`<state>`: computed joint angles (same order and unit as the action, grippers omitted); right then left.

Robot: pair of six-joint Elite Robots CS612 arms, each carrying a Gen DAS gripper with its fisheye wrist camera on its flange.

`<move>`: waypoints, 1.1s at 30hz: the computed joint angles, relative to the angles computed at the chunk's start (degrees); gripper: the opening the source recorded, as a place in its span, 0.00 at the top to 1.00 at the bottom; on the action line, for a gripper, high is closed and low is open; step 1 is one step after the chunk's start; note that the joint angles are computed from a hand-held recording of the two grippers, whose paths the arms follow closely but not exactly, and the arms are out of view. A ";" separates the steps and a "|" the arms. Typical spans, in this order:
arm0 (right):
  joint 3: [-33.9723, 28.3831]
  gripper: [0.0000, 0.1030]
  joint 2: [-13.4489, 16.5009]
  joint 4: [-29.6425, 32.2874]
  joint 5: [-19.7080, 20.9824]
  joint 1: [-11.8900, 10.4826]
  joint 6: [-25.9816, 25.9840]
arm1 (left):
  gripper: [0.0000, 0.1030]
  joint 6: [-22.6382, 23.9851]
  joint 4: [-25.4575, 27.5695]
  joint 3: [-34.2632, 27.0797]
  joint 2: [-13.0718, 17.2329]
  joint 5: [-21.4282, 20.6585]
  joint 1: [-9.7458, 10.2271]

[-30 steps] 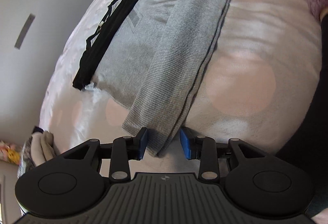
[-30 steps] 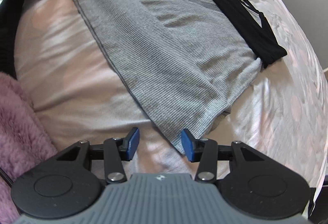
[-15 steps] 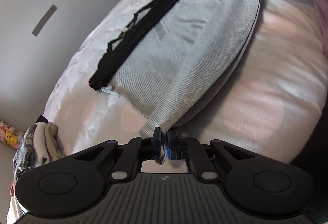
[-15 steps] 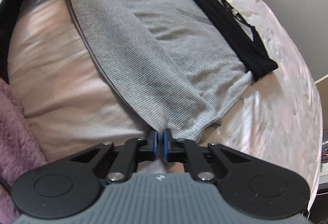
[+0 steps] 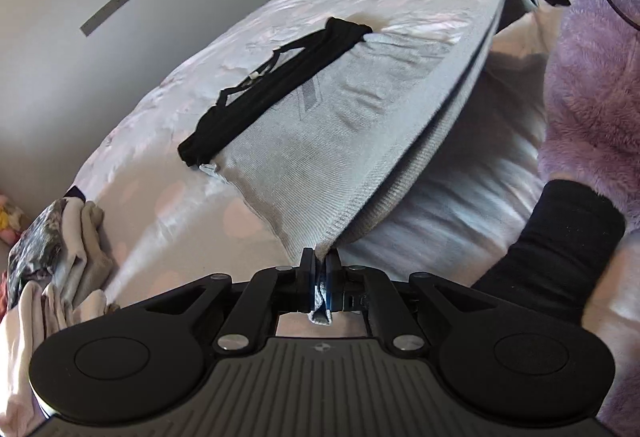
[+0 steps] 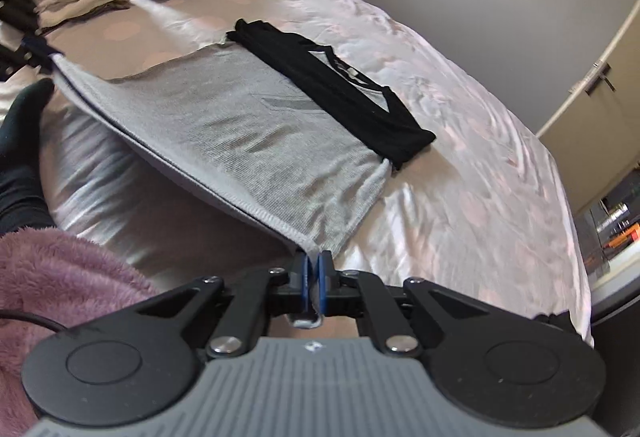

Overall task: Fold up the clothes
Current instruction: 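Grasp the grey hem with both tools and lift it over the shirt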

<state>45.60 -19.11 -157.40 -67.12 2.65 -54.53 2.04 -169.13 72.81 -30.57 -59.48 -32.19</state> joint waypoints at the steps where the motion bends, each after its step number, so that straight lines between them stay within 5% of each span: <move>1: 1.21 0.95 -0.45 -1.35 -0.05 -0.08 1.44 | 0.98 -0.78 -0.66 0.31 -0.13 0.77 -0.20; 17: 15.81 0.96 -8.01 -22.53 2.14 -1.10 9.00 | 0.98 3.21 -14.27 5.11 -3.43 10.80 -2.69; 33: 32.56 0.96 -18.55 -34.08 7.55 -3.42 8.80 | 0.98 2.49 -21.18 14.78 -11.87 10.59 -5.34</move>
<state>78.16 -37.66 -191.48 -59.58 -0.78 -45.74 4.53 -190.31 87.59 -42.44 -48.89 -37.54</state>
